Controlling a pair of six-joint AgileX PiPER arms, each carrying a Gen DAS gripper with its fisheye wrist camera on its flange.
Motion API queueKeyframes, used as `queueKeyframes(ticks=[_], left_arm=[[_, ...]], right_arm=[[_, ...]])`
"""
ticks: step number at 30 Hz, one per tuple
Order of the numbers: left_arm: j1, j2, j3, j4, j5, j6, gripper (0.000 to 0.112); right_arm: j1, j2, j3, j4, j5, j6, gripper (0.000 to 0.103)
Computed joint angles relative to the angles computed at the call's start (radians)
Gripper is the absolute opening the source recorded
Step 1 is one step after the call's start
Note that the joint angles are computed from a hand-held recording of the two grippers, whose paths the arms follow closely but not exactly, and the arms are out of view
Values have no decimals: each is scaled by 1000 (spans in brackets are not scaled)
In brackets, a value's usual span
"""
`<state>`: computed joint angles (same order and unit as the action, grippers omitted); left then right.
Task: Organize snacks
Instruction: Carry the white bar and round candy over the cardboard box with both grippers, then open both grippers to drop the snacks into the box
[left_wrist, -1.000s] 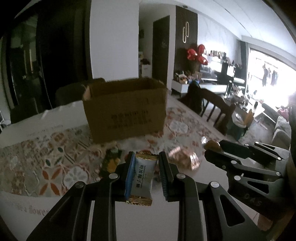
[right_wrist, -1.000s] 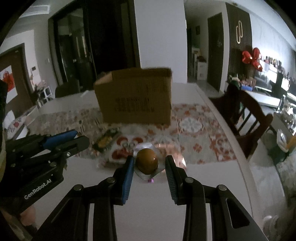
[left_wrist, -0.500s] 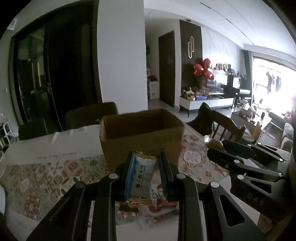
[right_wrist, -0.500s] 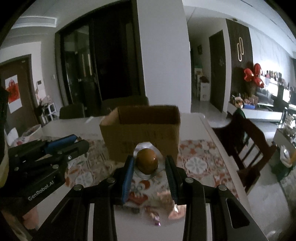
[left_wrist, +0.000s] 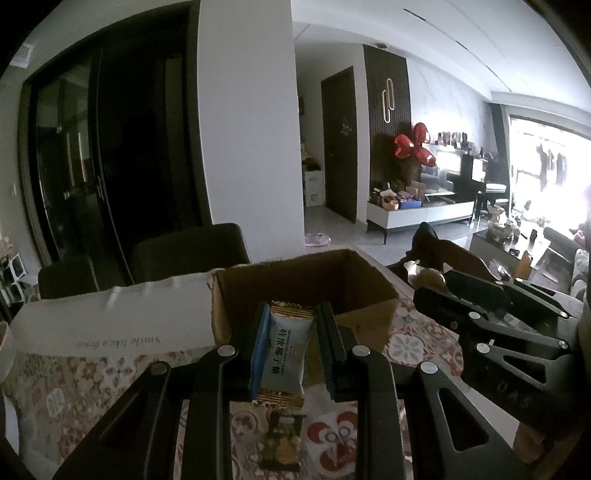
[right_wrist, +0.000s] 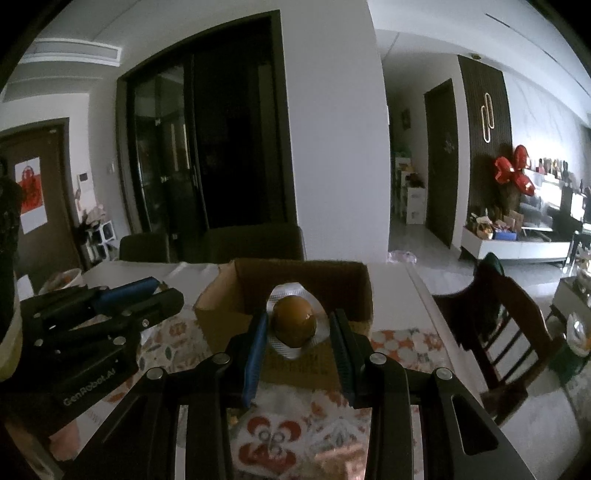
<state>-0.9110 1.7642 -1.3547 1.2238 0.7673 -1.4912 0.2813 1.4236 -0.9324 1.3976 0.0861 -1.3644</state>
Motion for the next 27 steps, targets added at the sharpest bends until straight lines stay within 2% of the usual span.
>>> queueKeyframes(ticks=[5,15,20,27], left_arm=[[57,58,-93,-48,-27,102,26],[175,185,-297,-218,-59,335,26],[232,273,-438,-387,-59,510,26],[294,400,-614,-596,-21,692,26]], right_arm=[[-22,89,-107,-148,40,144,36],[-45,302,-363,-611,103,587,36],[-59,393,-479,-742,168,722,36],[-62,497,-605,-939,229,912,36]])
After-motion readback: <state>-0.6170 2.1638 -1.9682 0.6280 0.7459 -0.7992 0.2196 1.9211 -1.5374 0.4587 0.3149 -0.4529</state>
